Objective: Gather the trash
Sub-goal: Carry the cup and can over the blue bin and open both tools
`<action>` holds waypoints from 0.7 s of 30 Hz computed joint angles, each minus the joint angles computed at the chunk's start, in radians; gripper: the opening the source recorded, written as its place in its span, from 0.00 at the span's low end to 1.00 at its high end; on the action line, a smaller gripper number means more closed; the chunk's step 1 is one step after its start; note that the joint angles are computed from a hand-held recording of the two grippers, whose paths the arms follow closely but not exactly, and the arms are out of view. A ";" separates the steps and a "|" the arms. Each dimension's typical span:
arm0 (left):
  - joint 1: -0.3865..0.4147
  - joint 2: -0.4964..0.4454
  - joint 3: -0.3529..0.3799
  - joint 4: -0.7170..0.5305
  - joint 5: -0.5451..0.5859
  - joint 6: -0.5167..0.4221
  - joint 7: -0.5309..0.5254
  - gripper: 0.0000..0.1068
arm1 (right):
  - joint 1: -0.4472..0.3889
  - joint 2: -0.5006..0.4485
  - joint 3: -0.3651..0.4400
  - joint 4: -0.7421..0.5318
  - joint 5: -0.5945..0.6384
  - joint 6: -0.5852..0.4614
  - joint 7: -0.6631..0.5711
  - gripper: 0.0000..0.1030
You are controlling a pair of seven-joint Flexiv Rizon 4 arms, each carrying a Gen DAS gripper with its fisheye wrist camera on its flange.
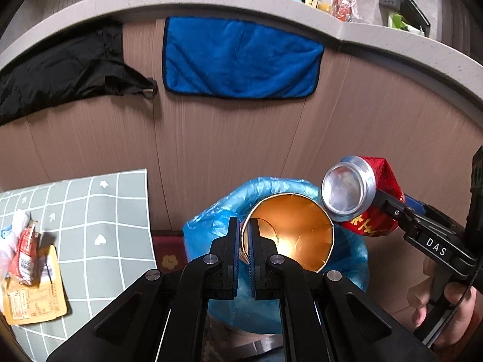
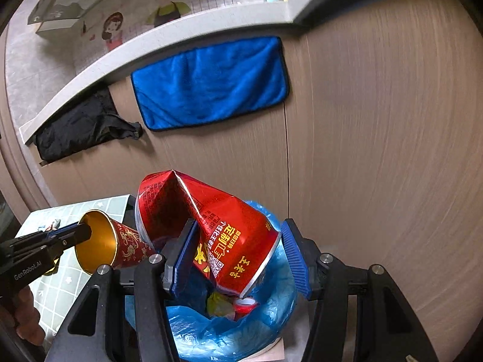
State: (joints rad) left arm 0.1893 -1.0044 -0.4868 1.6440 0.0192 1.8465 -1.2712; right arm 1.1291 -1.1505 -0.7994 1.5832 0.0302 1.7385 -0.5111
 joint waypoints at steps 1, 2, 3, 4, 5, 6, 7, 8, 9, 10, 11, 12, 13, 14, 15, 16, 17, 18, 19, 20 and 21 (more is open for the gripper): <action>-0.002 -0.004 0.002 -0.005 -0.001 -0.003 0.001 0.05 | -0.007 -0.002 0.007 -0.006 -0.002 -0.003 0.000 0.51; -0.005 -0.008 0.003 -0.010 -0.003 -0.006 0.002 0.05 | -0.012 -0.004 0.012 -0.011 -0.005 -0.008 0.001 0.51; -0.006 -0.012 0.001 -0.016 -0.003 -0.010 0.004 0.05 | -0.019 -0.005 0.019 -0.017 -0.009 -0.009 0.002 0.51; -0.007 -0.018 -0.001 -0.024 -0.005 -0.014 0.006 0.05 | -0.026 -0.007 0.027 -0.022 -0.012 -0.009 0.003 0.51; -0.009 -0.021 -0.002 -0.029 -0.007 -0.017 0.008 0.05 | -0.032 -0.009 0.032 -0.028 -0.014 -0.011 0.006 0.51; -0.010 -0.026 -0.004 -0.035 -0.007 -0.021 0.012 0.05 | -0.036 -0.010 0.036 -0.029 -0.017 -0.012 0.007 0.51; -0.010 -0.029 -0.007 -0.040 -0.008 -0.025 0.016 0.05 | -0.043 -0.011 0.042 -0.036 -0.021 -0.016 0.009 0.51; -0.011 -0.033 -0.009 -0.046 -0.010 -0.028 0.020 0.05 | -0.051 -0.013 0.049 -0.042 -0.025 -0.018 0.011 0.51; -0.012 -0.035 -0.011 -0.050 -0.011 -0.031 0.024 0.05 | -0.057 -0.014 0.055 -0.051 -0.030 -0.024 0.014 0.51; -0.014 -0.039 -0.012 -0.056 -0.013 -0.035 0.029 0.05 | -0.062 -0.015 0.059 -0.054 -0.035 -0.026 0.017 0.51; -0.017 -0.042 -0.011 -0.061 -0.017 -0.037 0.032 0.05 | -0.067 -0.015 0.064 -0.059 -0.041 -0.030 0.020 0.51; -0.019 -0.044 -0.010 -0.065 -0.020 -0.040 0.036 0.05 | -0.072 -0.016 0.068 -0.064 -0.047 -0.034 0.024 0.51; -0.023 -0.047 -0.007 -0.070 -0.025 -0.043 0.039 0.05 | -0.077 -0.016 0.072 -0.067 -0.053 -0.038 0.027 0.51; -0.025 -0.049 -0.007 -0.074 -0.029 -0.047 0.042 0.05 | -0.080 -0.017 0.074 -0.069 -0.058 -0.040 0.031 0.51; -0.021 -0.053 -0.014 -0.076 -0.031 -0.054 0.046 0.05 | -0.084 -0.016 0.077 -0.073 -0.064 -0.044 0.034 0.51; -0.009 -0.059 -0.033 -0.077 -0.031 -0.064 0.052 0.05 | -0.085 -0.016 0.078 -0.073 -0.068 -0.046 0.038 0.51; 0.009 -0.068 -0.059 -0.076 -0.031 -0.075 0.059 0.07 | -0.088 -0.016 0.080 -0.074 -0.074 -0.046 0.041 0.51; 0.032 -0.079 -0.092 -0.073 -0.030 -0.083 0.066 0.10 | -0.092 -0.015 0.085 -0.077 -0.079 -0.046 0.043 0.51; 0.051 -0.089 -0.120 -0.071 -0.032 -0.088 0.072 0.14 | -0.094 -0.014 0.088 -0.079 -0.085 -0.047 0.044 0.52; 0.062 -0.092 -0.135 -0.067 -0.034 -0.084 0.075 0.25 | -0.084 -0.020 0.075 -0.078 -0.083 -0.050 0.053 0.52; 0.078 -0.097 -0.154 -0.058 -0.033 -0.073 0.076 0.36 | -0.077 -0.023 0.066 -0.074 -0.084 -0.050 0.058 0.55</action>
